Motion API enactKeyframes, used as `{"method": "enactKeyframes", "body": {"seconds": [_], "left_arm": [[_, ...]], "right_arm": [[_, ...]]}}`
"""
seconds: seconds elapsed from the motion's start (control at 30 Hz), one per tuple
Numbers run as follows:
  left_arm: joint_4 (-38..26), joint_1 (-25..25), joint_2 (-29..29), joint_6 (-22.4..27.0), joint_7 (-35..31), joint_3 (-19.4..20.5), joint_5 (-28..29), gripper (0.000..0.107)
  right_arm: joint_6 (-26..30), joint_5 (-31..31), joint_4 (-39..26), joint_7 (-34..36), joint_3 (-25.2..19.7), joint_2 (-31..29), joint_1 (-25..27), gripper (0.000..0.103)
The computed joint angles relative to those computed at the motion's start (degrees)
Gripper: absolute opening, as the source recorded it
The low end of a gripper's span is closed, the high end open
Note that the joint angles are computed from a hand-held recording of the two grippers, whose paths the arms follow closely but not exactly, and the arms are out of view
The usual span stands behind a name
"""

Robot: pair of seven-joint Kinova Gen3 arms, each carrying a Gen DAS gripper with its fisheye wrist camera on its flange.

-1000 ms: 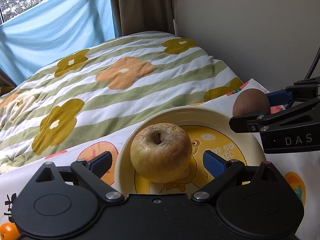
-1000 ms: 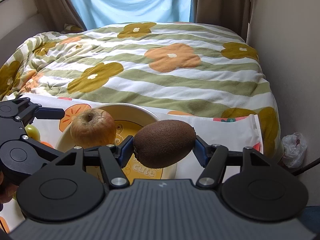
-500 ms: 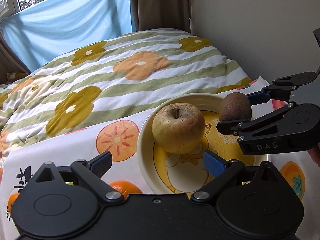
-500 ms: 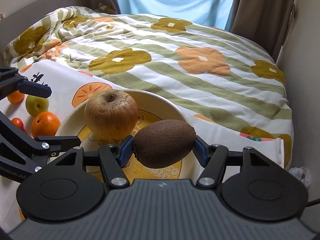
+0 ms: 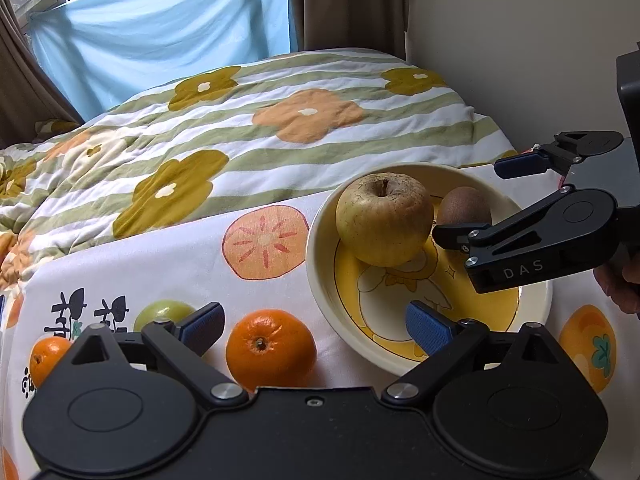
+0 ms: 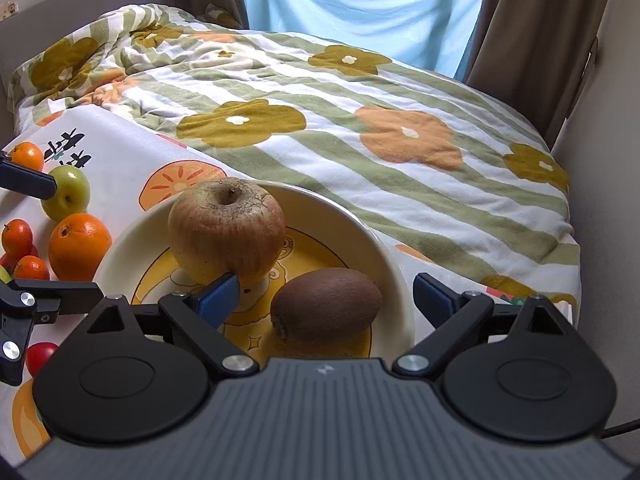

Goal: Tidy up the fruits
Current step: 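Lower the apple into the bowl and open the left tool while the right tool releases the kiwi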

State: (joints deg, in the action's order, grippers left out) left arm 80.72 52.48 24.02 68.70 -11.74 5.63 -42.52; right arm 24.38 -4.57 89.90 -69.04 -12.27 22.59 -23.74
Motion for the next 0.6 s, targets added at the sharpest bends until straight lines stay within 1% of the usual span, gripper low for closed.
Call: {"method": "enactKeyframes", "body": {"seconds": [0.1,0.3,0.47,0.6], "left_arm": [[-0.7,0.7,0.2,1.0,1.0,-0.1,-0.2,0.099],[-2.2,2.5,0.4,3.4,2.8,-0.2,-2.0,0.099],[-3.6,4.4,0.2,6.1,4.7,0.0,-3.5,0.099],[-5.7,7.1,0.5,9.8,6.8,0.2,-5.4,0.099]], "right_arm": [[1.2,-0.9,-0.2,0.1,-0.3,-0.4,0.8,0.103],[0.8,-3.5,1.3,2.0,-1.5,-2.5,3.1,0.103],[0.5,-6.1,3.3,3.9,-2.3,-5.6,4.9,0.103],[0.6,-8.6,5.5,5.6,-2.4,-9.1,6.0,0.103]]}}
